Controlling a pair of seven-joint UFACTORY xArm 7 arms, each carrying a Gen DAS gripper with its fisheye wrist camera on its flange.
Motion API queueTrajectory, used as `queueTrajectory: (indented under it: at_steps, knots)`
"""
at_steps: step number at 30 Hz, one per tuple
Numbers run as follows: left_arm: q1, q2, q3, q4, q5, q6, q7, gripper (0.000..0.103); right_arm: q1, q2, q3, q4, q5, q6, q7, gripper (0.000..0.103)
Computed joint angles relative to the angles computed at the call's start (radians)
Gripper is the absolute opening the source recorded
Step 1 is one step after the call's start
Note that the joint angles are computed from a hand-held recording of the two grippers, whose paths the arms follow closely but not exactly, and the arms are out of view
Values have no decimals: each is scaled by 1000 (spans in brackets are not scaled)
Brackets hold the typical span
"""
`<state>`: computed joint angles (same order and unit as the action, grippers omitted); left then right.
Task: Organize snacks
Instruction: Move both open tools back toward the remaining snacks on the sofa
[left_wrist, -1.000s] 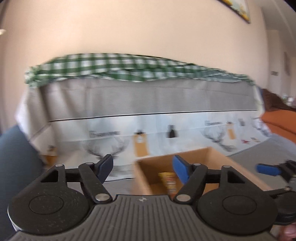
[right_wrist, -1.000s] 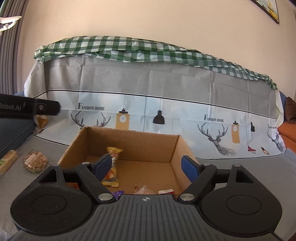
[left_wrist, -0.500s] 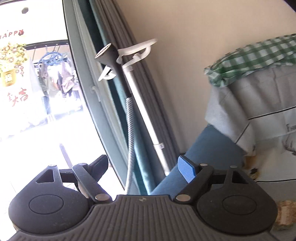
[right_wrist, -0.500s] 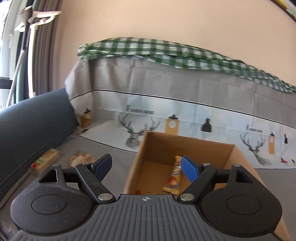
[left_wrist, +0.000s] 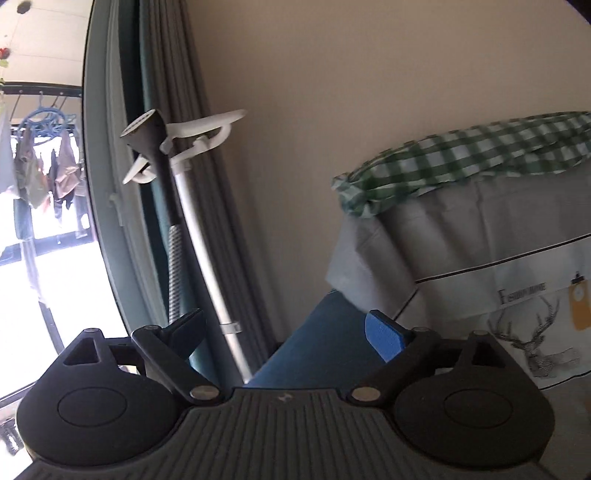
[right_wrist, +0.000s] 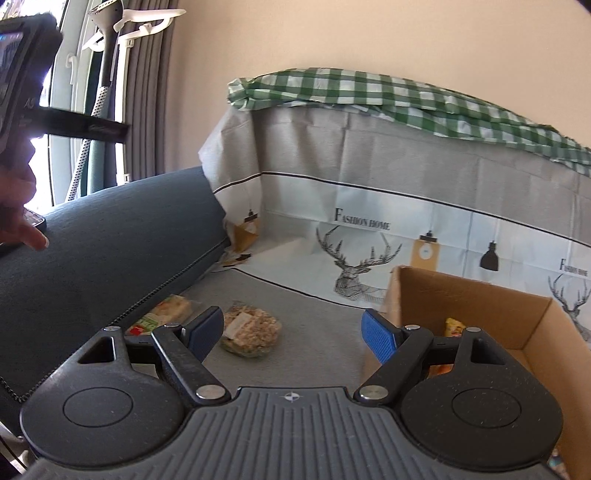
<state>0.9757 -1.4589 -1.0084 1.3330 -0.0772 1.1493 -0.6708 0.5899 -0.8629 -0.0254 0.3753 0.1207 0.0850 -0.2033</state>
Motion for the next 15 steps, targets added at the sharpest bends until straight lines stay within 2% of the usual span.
queueTrajectory:
  at_steps: [3, 4, 5, 6, 7, 8, 9, 15]
  knots:
    - [-55, 45, -41, -45, -66, -157, 10, 95, 15, 48, 9, 18, 10, -12, 18, 83]
    - [-81, 88, -62, -63, -106, -195, 5, 91, 15, 65, 15, 23, 15, -18, 29, 83]
    - [-100, 131, -88, -75, -136, -214, -3, 77, 11, 86, 25, 33, 20, -20, 47, 83]
    - [-108, 181, -113, -73, -153, -208, -5, 68, 7, 108, 33, 42, 26, -21, 66, 83]
    - [-116, 241, -135, -72, -172, -193, -3, 48, 2, 134, 43, 54, 32, -20, 88, 83]
    - [-127, 281, -142, -83, -191, -190, -20, 32, -6, 159, 55, 64, 38, -22, 112, 83]
    - [-147, 304, -139, -115, -213, -198, -54, 29, -15, 186, 68, 75, 41, -25, 135, 83]
    - [-266, 437, -87, -256, -290, -199, -188, 29, -100, 335, 159, 142, 19, -72, 271, 83]
